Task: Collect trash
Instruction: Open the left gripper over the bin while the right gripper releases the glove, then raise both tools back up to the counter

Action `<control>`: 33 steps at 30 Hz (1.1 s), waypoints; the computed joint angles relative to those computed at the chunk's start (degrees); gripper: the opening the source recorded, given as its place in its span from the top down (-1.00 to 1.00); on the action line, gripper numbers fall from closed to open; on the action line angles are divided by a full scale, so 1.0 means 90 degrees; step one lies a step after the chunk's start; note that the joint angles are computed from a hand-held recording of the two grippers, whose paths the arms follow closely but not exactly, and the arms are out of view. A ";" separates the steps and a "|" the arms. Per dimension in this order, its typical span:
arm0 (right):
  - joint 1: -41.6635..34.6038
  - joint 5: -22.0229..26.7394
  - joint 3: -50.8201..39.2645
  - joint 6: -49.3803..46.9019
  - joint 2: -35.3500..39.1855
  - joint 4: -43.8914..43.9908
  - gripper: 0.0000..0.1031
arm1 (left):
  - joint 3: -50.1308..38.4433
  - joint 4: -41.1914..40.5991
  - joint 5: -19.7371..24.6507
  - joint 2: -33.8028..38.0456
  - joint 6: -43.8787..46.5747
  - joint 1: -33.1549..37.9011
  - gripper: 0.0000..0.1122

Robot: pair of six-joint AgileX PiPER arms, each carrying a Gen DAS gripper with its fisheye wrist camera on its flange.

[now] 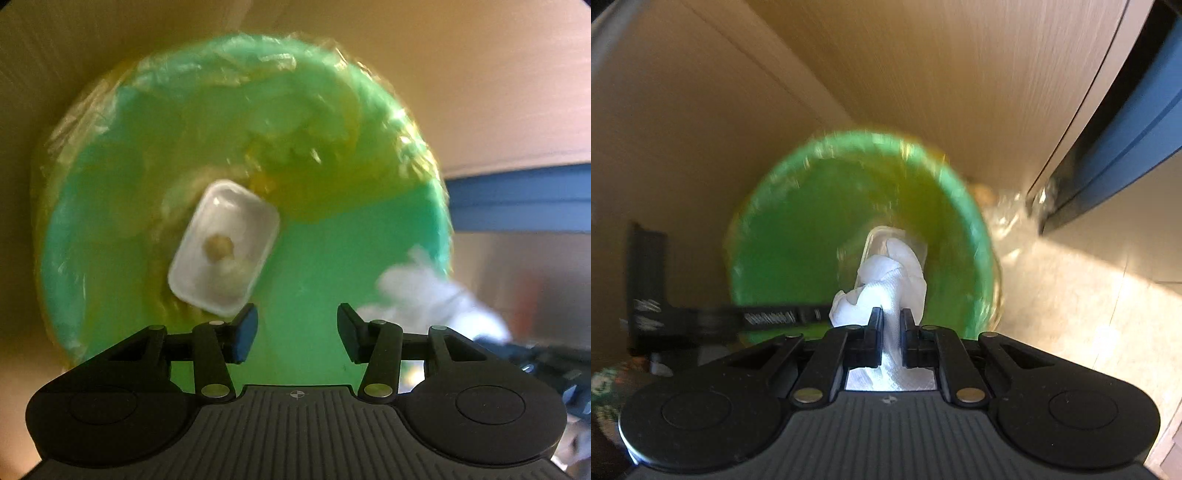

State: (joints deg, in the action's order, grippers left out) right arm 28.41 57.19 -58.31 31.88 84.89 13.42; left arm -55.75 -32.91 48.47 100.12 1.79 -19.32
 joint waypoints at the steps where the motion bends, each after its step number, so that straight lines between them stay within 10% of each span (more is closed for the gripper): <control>1: 0.0081 -0.0076 0.0012 -0.0073 0.0212 0.0029 0.83 | 0.0097 0.0088 -0.0193 -0.0023 -0.0226 -0.0065 0.07; 13: 0.0231 -0.1485 -0.0108 -0.1174 0.2256 0.1171 0.81 | 0.0439 0.0844 0.0098 -0.1223 -0.1196 0.0346 0.07; 19: 0.0296 -0.1232 -0.0426 -0.1104 0.2586 0.1125 0.24 | 0.0640 0.0814 0.0247 -0.1223 -0.1032 0.0529 0.07; 33: 0.0759 -0.0012 -0.1669 -0.0116 0.1166 -0.1013 0.23 | -0.1370 0.0933 0.1446 -0.2088 -0.0777 0.0501 0.07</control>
State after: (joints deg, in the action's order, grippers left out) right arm 35.25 57.08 -73.33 30.84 95.39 4.30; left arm -68.08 -24.51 61.49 81.32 -5.20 -14.81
